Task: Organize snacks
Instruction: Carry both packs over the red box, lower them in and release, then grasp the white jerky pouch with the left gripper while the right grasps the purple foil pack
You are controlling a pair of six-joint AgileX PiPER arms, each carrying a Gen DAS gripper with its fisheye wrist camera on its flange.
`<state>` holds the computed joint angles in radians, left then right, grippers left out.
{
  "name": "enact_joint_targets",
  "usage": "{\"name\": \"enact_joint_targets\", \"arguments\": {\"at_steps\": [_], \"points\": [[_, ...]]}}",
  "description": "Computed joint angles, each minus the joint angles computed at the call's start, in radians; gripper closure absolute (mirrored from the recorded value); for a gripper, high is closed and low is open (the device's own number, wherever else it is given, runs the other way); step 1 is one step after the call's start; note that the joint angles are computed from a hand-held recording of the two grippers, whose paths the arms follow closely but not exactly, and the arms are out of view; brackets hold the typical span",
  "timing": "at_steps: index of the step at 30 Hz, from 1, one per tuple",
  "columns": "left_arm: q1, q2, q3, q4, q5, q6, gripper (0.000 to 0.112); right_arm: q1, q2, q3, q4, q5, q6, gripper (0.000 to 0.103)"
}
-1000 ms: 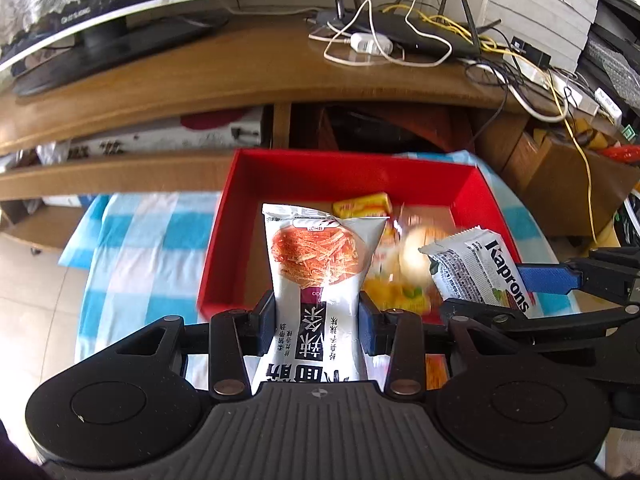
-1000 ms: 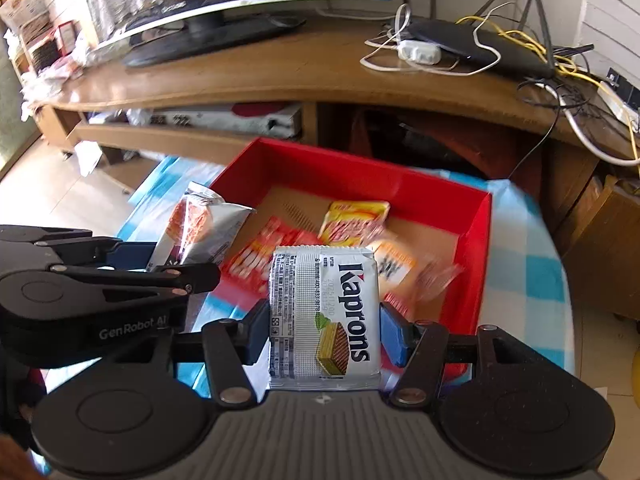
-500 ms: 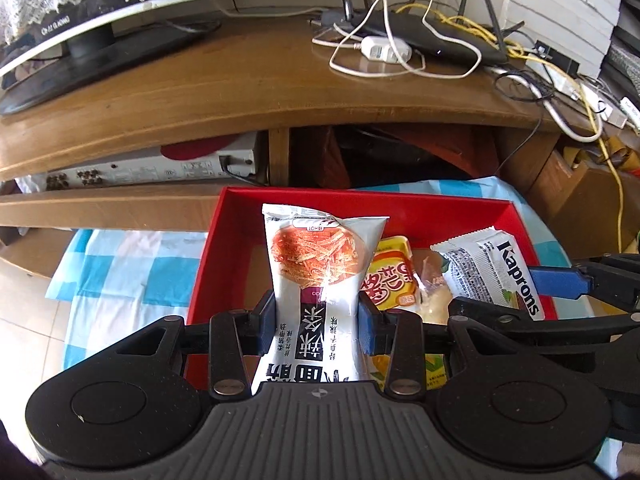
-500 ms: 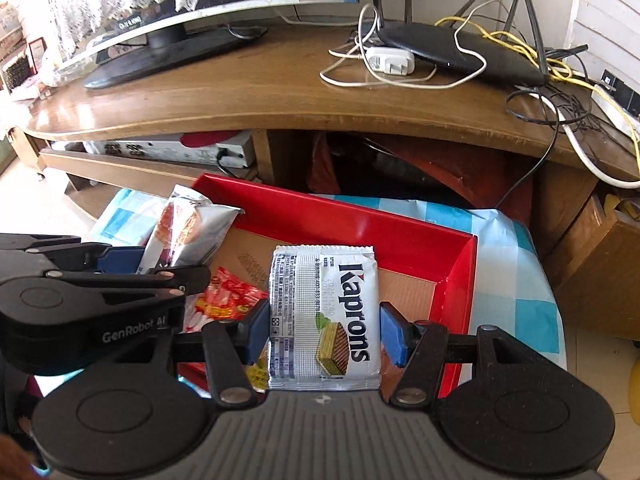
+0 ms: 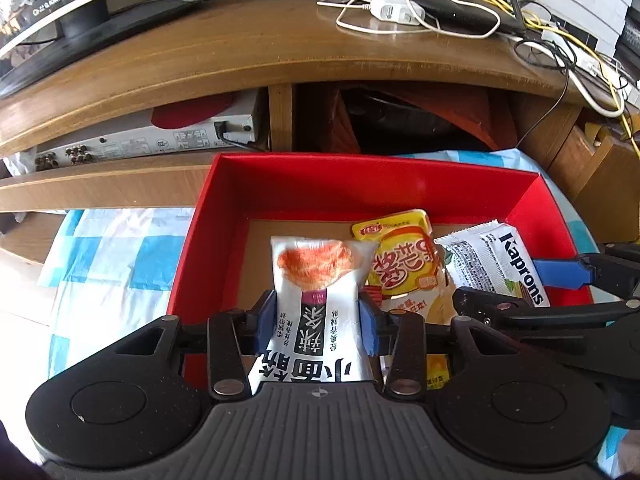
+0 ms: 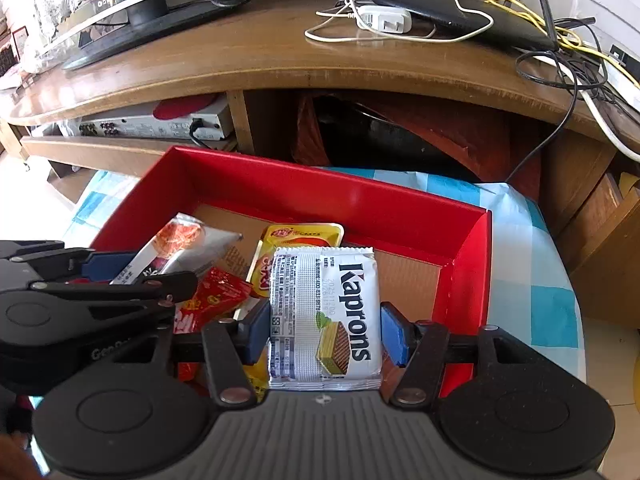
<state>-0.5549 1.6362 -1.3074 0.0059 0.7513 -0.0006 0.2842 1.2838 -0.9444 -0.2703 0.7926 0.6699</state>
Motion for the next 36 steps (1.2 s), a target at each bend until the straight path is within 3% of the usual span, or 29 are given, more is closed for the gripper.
{"name": "enact_joint_targets", "arguments": {"at_steps": [14,22,28,36], "points": [[0.014,-0.043,0.017,0.017,0.003,-0.036,0.039,0.028,-0.043,0.005,-0.047,0.012,0.050,0.028],[0.025,-0.076,0.021,-0.011,0.018,-0.028,0.039,0.027,-0.077,0.002,-0.035,0.029,0.037,0.025],[0.029,-0.118,0.045,-0.083,0.037,0.043,0.030,0.012,-0.114,0.019,-0.038,0.053,0.049,0.025],[0.003,-0.188,0.090,-0.141,0.069,0.112,0.029,0.009,-0.228,0.069,-0.023,0.117,0.055,0.025]]}}
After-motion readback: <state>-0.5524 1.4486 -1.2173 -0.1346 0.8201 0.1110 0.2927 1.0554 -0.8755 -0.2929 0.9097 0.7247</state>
